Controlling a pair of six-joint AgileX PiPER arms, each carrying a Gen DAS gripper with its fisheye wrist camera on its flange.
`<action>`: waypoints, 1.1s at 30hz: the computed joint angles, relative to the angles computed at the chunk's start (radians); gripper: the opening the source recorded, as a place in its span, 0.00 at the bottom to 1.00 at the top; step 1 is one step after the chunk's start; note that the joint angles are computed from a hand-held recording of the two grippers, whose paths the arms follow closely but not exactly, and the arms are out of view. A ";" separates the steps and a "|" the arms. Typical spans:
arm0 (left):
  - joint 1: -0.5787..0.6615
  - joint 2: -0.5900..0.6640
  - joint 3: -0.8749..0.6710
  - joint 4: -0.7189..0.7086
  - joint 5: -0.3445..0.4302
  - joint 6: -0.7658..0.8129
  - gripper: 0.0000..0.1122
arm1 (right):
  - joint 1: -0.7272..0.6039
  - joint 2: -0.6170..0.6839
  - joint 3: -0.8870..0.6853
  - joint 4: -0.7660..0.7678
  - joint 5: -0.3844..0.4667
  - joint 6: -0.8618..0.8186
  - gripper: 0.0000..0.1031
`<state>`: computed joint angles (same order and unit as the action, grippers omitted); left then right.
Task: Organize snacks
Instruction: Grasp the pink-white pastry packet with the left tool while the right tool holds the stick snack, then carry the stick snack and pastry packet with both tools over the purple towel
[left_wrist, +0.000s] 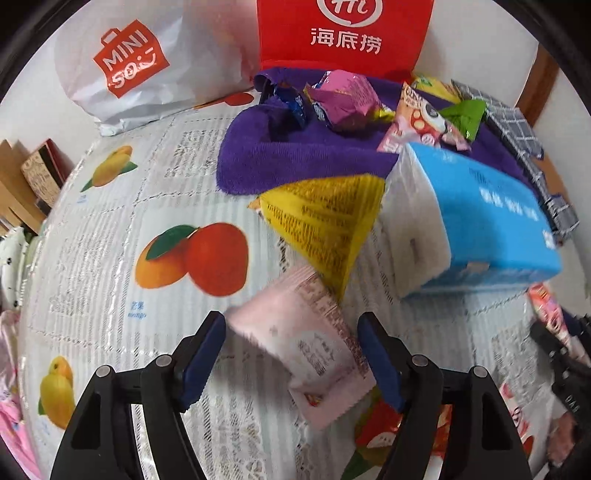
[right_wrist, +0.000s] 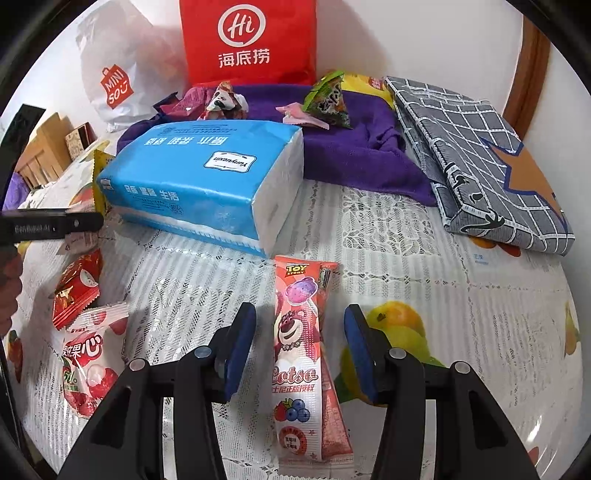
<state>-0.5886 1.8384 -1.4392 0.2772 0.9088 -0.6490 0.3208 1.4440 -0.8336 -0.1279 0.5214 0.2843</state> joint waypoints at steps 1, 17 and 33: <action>-0.004 -0.008 0.010 0.007 0.009 -0.010 0.66 | 0.000 0.000 -0.001 0.005 0.003 -0.005 0.48; 0.008 -0.098 0.147 0.005 -0.099 -0.018 0.34 | 0.009 -0.022 0.010 0.005 0.016 0.019 0.23; -0.025 -0.222 0.142 -0.087 -0.088 0.031 0.30 | 0.003 -0.159 -0.026 0.093 0.053 -0.051 0.22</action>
<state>-0.6132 1.6165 -1.2970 0.1906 0.8207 -0.6180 0.3236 1.2845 -0.8596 -0.0351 0.5739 0.2333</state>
